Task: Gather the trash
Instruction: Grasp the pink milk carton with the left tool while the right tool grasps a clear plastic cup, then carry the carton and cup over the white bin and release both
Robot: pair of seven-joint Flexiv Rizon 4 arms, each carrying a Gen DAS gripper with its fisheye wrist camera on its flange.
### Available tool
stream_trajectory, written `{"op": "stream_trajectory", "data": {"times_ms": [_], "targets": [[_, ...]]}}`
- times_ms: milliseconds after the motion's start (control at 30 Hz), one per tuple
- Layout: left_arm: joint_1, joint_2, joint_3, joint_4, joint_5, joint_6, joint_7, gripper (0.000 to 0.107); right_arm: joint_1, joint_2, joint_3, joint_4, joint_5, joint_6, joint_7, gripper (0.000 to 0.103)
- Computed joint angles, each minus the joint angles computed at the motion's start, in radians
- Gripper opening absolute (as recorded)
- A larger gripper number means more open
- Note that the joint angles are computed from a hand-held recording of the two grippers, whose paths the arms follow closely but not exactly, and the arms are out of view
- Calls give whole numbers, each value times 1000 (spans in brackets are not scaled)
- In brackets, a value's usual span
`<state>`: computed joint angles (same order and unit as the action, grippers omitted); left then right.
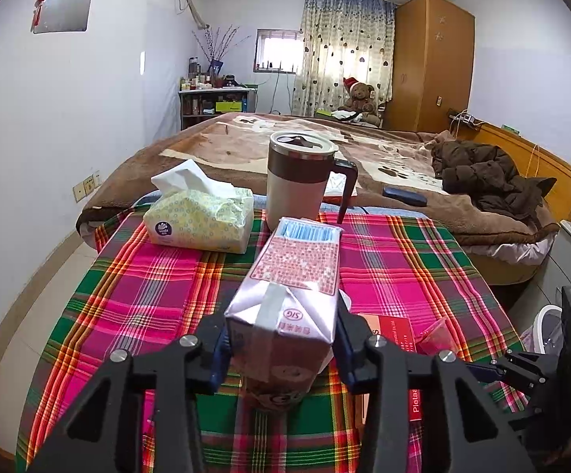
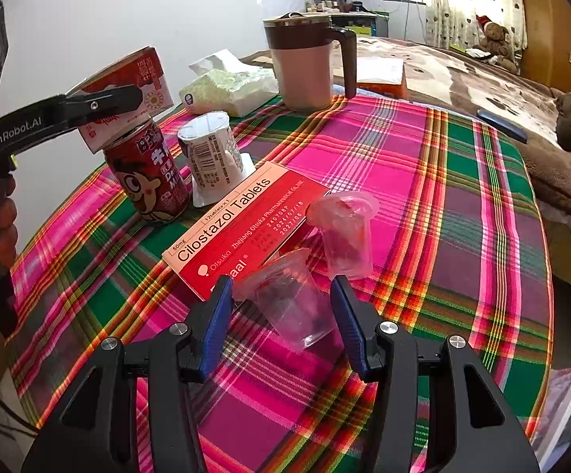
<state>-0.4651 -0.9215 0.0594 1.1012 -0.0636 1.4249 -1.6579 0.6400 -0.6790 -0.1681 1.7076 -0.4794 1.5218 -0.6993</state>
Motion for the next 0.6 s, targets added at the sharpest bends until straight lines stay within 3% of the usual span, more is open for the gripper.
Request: {"op": "stream_trajectory", "data": {"times_ms": [100,267,600], "targets": [[-1,2,1,4,1,6,-5,39,-1,1,3,3,12,0,12,52],[-1,7,1,16,-1,13,-9,39,2,4,0,16,24,24,21,49],[-2,29,-2,61,-3,42,-15,39,106,17,-131,64,23,79,57,45]]}}
